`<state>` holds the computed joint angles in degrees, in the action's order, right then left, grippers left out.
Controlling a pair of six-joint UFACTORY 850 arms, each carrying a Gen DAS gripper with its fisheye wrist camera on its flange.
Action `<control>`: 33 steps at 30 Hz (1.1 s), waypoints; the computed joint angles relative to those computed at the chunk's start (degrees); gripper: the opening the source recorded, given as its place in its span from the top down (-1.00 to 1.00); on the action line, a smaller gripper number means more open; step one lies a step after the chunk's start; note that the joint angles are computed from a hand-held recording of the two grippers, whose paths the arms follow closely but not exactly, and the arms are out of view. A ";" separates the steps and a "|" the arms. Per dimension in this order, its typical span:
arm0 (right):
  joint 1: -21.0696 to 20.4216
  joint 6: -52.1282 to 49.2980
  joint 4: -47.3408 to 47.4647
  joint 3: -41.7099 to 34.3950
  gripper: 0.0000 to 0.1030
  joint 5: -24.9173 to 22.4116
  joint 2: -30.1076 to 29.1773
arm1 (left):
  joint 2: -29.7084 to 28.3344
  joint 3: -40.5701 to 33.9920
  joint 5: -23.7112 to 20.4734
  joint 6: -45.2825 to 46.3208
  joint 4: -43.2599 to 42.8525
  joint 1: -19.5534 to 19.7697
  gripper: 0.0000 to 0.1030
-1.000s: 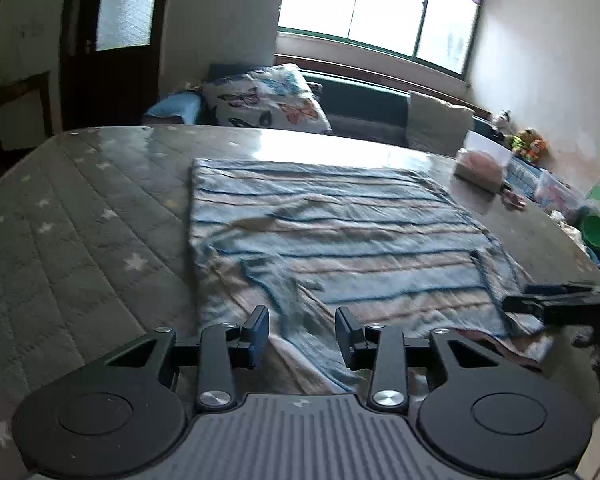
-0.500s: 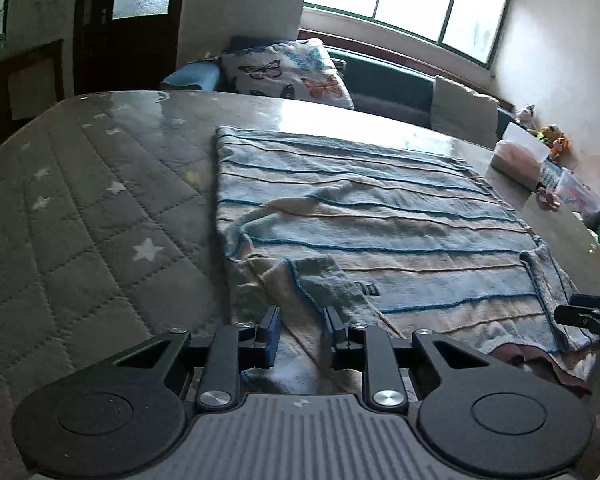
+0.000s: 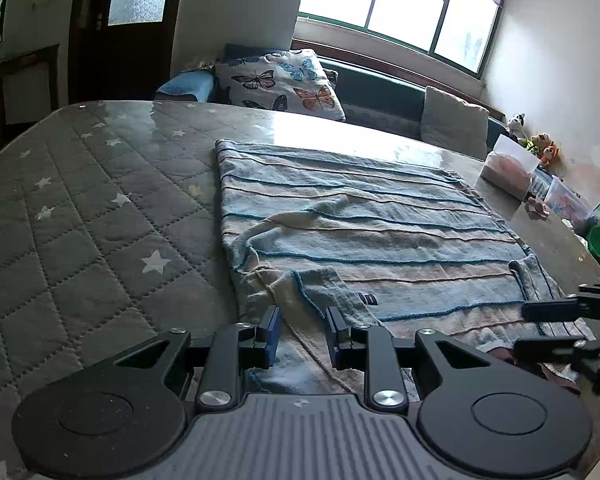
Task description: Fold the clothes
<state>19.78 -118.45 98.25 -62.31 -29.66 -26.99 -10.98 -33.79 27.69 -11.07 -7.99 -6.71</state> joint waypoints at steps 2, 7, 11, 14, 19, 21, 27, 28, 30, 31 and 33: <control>1.35 2.27 -3.75 -1.35 0.10 -1.30 -0.83 | 0.17 0.06 -0.11 0.46 -0.48 0.08 0.43; 4.65 4.84 -9.04 -4.29 0.31 -2.62 -3.29 | 0.53 0.26 -0.06 1.23 -1.01 0.30 0.40; 6.42 7.26 -12.67 -5.50 0.60 -2.74 -4.81 | 0.67 0.30 -0.02 2.82 -1.94 0.14 0.36; 7.07 6.12 -12.46 -4.50 0.83 -1.83 -4.37 | 0.49 0.20 0.05 3.55 -2.11 0.08 0.36; 6.22 0.69 -6.90 -1.07 0.91 -2.40 -1.50 | -0.35 -0.46 -0.12 4.78 -2.70 -0.22 0.36; 5.84 -0.79 -5.57 0.10 0.91 -2.81 -0.49 | -0.93 -0.87 -0.14 5.36 -2.93 -0.52 0.31; 5.74 3.31 -9.37 -0.21 0.87 -1.65 -1.23 | -3.02 -1.70 1.29 20.87 -13.57 -3.84 0.30; 5.52 2.95 -8.93 0.00 0.87 -2.12 -0.89 | -2.98 -1.36 1.96 22.40 -14.17 -4.23 0.29; 5.16 1.54 -7.35 0.38 0.86 -2.91 -0.23 | -2.62 -0.71 2.44 22.01 -13.07 -4.22 0.28; 5.07 1.30 -6.85 0.30 0.85 -3.11 -0.15 | -2.50 -0.49 2.54 22.02 -13.07 -4.23 0.28; 5.10 1.41 -6.35 -0.20 0.85 -2.92 -0.53 | -2.22 0.02 2.79 21.61 -12.73 -4.31 0.25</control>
